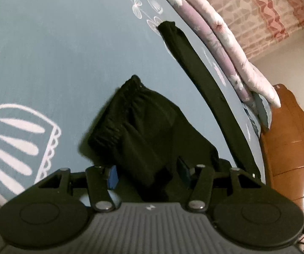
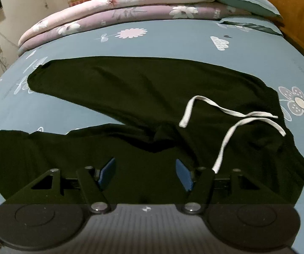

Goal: Fold clothes

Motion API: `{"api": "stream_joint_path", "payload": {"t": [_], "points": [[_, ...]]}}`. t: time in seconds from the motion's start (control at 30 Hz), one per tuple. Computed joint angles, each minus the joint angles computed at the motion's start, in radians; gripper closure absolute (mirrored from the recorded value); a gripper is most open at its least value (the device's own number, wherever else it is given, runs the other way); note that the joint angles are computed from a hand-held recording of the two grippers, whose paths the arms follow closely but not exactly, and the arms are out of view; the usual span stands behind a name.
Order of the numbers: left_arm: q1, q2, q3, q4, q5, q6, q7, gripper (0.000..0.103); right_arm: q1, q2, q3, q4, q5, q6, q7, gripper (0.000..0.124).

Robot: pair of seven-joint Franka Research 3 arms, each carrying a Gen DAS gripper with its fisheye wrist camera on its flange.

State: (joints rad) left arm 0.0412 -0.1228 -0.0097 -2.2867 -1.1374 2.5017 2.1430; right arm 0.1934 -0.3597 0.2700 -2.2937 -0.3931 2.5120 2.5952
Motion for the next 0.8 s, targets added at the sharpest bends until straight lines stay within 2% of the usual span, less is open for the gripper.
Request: {"api": "stream_joint_path", "payload": {"t": [0.07, 0.1, 0.27, 0.4, 0.6, 0.8], "points": [[0.004, -0.010, -0.020, -0.005, 0.138, 0.041, -0.091, 0.094, 0.003, 0.012, 0.002, 0.013, -0.003, -0.001, -0.006, 0.056], [0.004, -0.015, -0.023, -0.006, 0.199, 0.048, -0.132, 0.096, 0.005, 0.016, 0.001, 0.018, -0.004, -0.002, -0.008, 0.056], [-0.006, -0.083, -0.011, -0.049, 0.379, 0.069, -0.238, 0.098, 0.012, 0.035, -0.006, 0.035, -0.008, -0.013, -0.011, 0.056], [-0.020, -0.153, 0.009, -0.088, 0.497, 0.054, -0.333, 0.098, 0.020, 0.049, -0.017, 0.041, 0.000, -0.006, -0.018, 0.056], [-0.052, -0.221, 0.045, -0.144, 0.588, 0.048, -0.410, 0.098, 0.038, 0.085, -0.038, 0.055, 0.026, 0.030, -0.063, 0.056], [-0.060, -0.233, 0.051, -0.175, 0.668, 0.040, -0.486, 0.096, 0.050, 0.101, -0.049, 0.065, 0.047, 0.035, -0.099, 0.054]]}}
